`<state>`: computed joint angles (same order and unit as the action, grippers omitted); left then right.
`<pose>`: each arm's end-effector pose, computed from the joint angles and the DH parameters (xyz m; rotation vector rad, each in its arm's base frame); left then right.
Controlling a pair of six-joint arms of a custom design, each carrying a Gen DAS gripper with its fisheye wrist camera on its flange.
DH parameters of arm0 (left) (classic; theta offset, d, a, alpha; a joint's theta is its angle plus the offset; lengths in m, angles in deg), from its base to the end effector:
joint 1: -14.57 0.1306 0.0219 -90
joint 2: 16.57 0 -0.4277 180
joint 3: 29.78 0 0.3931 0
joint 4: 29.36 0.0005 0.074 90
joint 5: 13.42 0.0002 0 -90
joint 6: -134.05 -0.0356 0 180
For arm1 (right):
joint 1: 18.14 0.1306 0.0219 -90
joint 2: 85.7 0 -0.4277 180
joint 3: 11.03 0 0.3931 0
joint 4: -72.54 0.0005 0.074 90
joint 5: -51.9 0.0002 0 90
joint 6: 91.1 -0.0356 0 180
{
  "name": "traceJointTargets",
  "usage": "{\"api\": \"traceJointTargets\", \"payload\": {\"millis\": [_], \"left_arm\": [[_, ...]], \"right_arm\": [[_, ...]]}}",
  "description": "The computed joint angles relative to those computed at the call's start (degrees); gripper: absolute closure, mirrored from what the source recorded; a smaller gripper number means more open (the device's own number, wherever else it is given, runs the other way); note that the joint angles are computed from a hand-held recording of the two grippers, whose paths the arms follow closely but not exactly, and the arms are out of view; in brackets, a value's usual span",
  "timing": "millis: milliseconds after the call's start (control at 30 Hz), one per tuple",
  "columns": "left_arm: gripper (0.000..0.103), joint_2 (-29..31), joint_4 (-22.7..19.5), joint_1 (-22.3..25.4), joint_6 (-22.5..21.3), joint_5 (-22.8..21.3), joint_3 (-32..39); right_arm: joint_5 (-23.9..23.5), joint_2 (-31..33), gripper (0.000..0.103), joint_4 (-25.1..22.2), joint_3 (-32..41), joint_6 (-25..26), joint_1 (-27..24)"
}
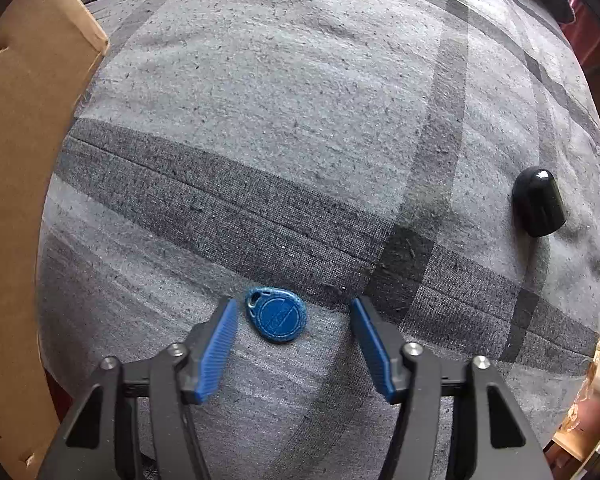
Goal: Organize rigid objects
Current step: 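Close the right gripper on the blue key fob, then lift the blue key fob with the right gripper and carry it over the box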
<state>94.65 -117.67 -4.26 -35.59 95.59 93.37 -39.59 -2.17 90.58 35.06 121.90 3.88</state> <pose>0.5512 -0.2007 0.5059 2.1276 1.7613 -0.2319 0.3606 0.1463 0.2800 -1.9973 0.6092 -1.1233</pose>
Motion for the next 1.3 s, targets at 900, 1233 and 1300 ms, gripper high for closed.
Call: {"api": "traceJointTargets", "payload": {"millis": [900,1233,1300], "left_arm": [[0.1,-1.8,3.08,-0.6,7.2,-1.51,-1.95],[0.1,-2.89,4.62,-0.88,9.2,-2.09,-3.37],[0.1,-3.03,4.83,-0.94,9.74,-2.24,-3.5]], "right_arm": [[-8.85,-10.71,0.072,-12.2,-1.97,-1.32,-3.06],[-8.47,-18.45,0.072,-18.1,-4.21,-2.93,-0.52],[-9.63,-20.08,0.072,-19.86,-4.07,-2.56,-1.38]]}}
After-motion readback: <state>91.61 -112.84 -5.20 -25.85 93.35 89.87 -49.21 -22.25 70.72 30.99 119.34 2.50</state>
